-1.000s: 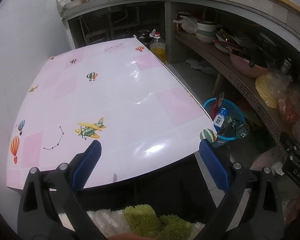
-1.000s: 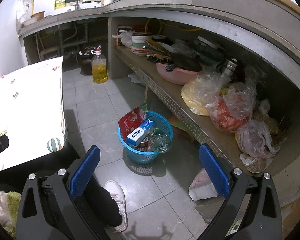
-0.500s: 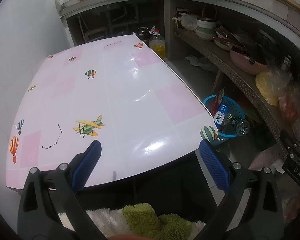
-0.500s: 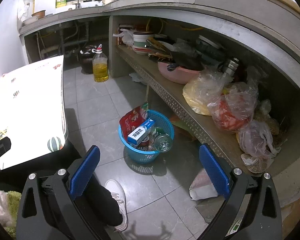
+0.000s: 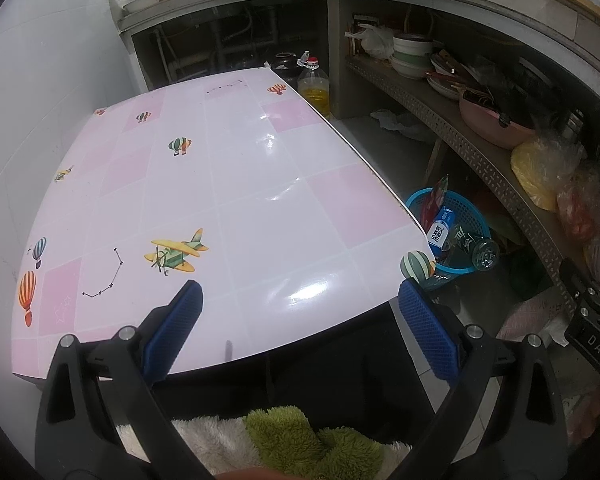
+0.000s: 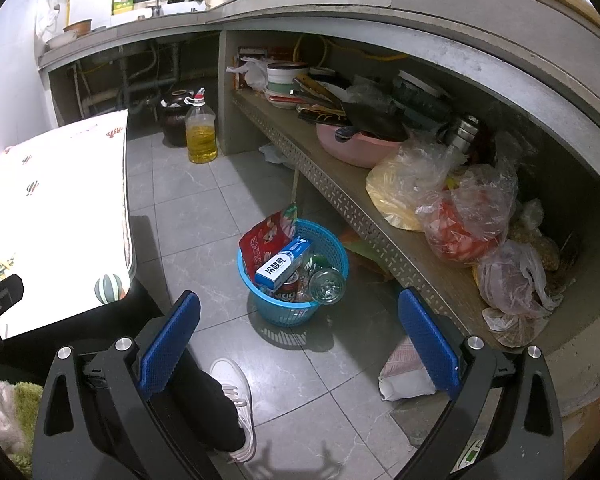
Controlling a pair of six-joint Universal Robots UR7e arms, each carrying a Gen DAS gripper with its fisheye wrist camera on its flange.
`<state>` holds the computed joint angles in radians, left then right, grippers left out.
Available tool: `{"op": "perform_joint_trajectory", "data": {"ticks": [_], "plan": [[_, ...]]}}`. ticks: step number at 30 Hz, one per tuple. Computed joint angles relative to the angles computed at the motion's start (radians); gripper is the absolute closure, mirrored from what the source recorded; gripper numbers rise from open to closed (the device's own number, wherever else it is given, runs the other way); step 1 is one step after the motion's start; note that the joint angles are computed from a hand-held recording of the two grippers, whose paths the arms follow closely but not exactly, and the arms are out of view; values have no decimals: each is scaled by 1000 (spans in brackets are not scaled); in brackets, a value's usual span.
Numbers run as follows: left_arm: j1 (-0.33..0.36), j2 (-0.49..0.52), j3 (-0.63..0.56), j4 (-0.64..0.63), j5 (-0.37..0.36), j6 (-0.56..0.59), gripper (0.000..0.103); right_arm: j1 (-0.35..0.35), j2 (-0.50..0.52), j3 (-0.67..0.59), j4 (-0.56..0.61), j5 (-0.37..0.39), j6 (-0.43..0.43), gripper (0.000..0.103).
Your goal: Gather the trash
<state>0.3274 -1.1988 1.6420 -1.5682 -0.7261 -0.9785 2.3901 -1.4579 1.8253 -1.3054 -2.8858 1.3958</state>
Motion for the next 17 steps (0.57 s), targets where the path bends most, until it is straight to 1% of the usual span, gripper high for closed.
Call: {"op": "perform_joint_trajectory", "data": {"ticks": [6,17], "plan": [[1,1,-1,-2,-4,2,9,-1,-1,5,-16,0,-15,7],[5,1,-4,-5,-13,5,9,0,3,-1,-4,1,-4,7]]}}
